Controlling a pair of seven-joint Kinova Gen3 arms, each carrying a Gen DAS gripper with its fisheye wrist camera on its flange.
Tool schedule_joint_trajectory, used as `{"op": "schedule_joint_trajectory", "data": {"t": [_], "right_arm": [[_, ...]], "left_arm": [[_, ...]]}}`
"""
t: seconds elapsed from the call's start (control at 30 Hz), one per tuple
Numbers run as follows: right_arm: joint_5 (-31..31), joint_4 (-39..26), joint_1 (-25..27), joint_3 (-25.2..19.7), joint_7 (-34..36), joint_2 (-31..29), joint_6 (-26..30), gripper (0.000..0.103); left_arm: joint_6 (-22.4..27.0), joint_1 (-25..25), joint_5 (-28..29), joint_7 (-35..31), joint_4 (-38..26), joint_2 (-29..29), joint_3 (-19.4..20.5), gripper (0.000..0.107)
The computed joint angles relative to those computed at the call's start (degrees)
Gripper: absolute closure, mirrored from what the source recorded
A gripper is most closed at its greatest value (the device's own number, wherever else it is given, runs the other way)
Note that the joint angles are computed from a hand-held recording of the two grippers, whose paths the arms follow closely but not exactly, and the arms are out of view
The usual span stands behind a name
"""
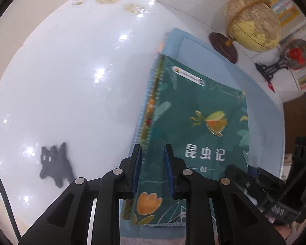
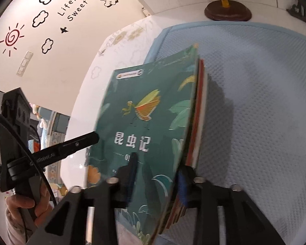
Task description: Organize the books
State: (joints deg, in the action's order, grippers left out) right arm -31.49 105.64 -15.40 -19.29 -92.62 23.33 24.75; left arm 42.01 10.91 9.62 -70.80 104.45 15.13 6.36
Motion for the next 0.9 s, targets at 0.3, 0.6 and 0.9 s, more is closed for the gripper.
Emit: {"op": "schedule_joint_trajectory", "data": {"t": [0.3,0.6,0.9], "right_arm": [[18.4,-3.4,-8.9,11.2,-14.3,-4.7,11.5,0.047],[31.8,3.1,-5.9,13.3,-19.1,-21.1,14.1,0.029],[47.5,7.4,6.1,-0.1,-24.1,-33.9,16.5,0.023]], "left_arm": [[3.9,6.4,-11.4,15.0,-0.9,-4.3,-1.4,0.079],[13.9,15.7,-21.1,27.2,-11.8,-3.8,2.9,0.074],[23.4,29.0,-30.3,34.3,-25.8,4.2,3.1,0.054]]}}
